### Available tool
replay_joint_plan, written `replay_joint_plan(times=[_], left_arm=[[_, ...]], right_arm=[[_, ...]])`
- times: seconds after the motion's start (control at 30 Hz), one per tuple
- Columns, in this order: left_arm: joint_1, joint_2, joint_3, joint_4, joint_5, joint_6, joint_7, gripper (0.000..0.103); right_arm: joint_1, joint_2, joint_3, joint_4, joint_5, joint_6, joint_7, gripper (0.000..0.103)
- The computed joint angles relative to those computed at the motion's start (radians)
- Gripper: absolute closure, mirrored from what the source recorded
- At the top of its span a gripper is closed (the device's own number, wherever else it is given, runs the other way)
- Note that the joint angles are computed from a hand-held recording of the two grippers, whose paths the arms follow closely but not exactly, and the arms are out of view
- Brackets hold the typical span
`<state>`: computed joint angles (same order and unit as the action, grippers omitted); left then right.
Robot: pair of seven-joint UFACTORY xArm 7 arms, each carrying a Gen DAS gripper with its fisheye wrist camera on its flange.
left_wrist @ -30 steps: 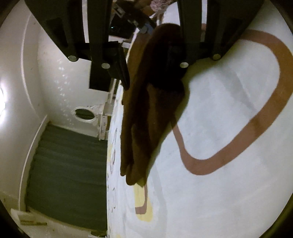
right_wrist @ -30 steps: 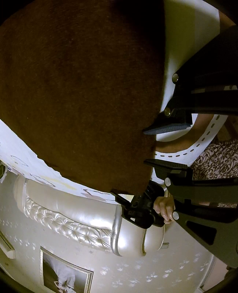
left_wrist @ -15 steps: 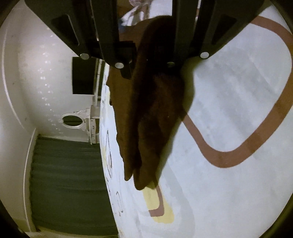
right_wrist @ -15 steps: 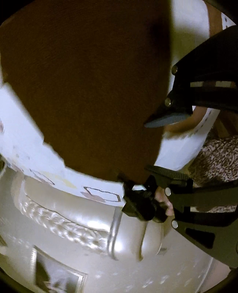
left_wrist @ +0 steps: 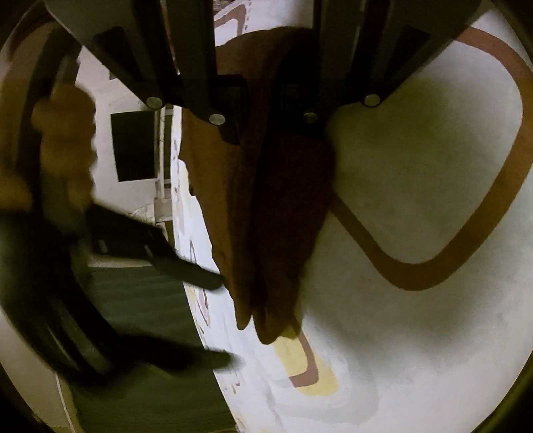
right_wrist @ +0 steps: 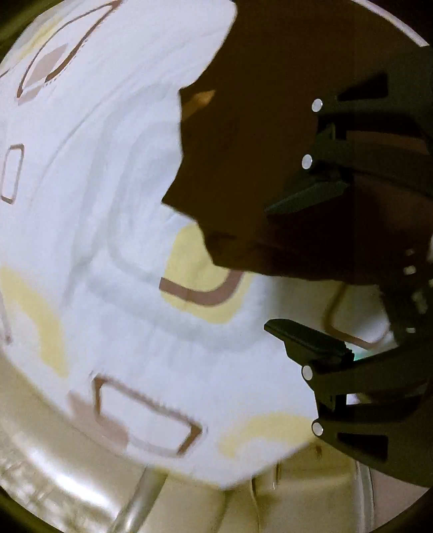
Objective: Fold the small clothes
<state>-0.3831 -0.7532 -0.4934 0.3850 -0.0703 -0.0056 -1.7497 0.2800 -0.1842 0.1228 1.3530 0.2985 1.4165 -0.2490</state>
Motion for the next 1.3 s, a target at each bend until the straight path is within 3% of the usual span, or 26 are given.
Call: replay_joint_plan(times=[0.3, 0.5, 0.57, 0.67, 0.73, 0.83, 0.93, 1.13, 1.3], left_arm=[[-0.002, -0.015, 0.013, 0.056, 0.043, 0.136, 0.046, 0.09], [0.005, 0.004, 0.027, 0.085, 0.052, 0.162, 0.069, 0.09], [0.006, 0.005, 0.027, 0.094, 0.056, 0.178, 0.076, 0.09], [0.008, 0.009, 0.035, 0.113, 0.064, 0.21, 0.096, 0.09], [0.012, 0.01, 0.033, 0.125, 0.07, 0.233, 0.105, 0.09], [0.024, 0.021, 0.026, 0.152, 0.083, 0.268, 0.115, 0.09], [0.028, 0.026, 0.026, 0.177, 0.094, 0.309, 0.128, 0.09], [0.044, 0.039, 0.016, 0.268, 0.13, 0.439, 0.158, 0.09], [0.056, 0.078, 0.014, 0.381, 0.145, 0.499, 0.18, 0.091]], right_arm=[[0.072, 0.077, 0.093, -0.01, -0.332, -0.055, 0.126, 0.034], [0.085, 0.071, 0.08, -0.034, -0.351, -0.065, 0.111, 0.034], [0.088, 0.072, 0.08, -0.034, -0.355, -0.063, 0.104, 0.038], [0.084, 0.061, 0.075, -0.046, -0.365, -0.068, 0.092, 0.053], [0.079, 0.044, 0.071, -0.062, -0.371, -0.073, 0.079, 0.071], [0.067, 0.035, 0.061, -0.069, -0.364, -0.08, 0.057, 0.085], [0.05, 0.023, 0.04, -0.078, -0.313, -0.088, 0.027, 0.089], [0.007, -0.018, -0.008, -0.093, -0.197, -0.101, -0.067, 0.092], [-0.047, -0.039, -0.075, -0.021, -0.055, -0.017, -0.168, 0.092]])
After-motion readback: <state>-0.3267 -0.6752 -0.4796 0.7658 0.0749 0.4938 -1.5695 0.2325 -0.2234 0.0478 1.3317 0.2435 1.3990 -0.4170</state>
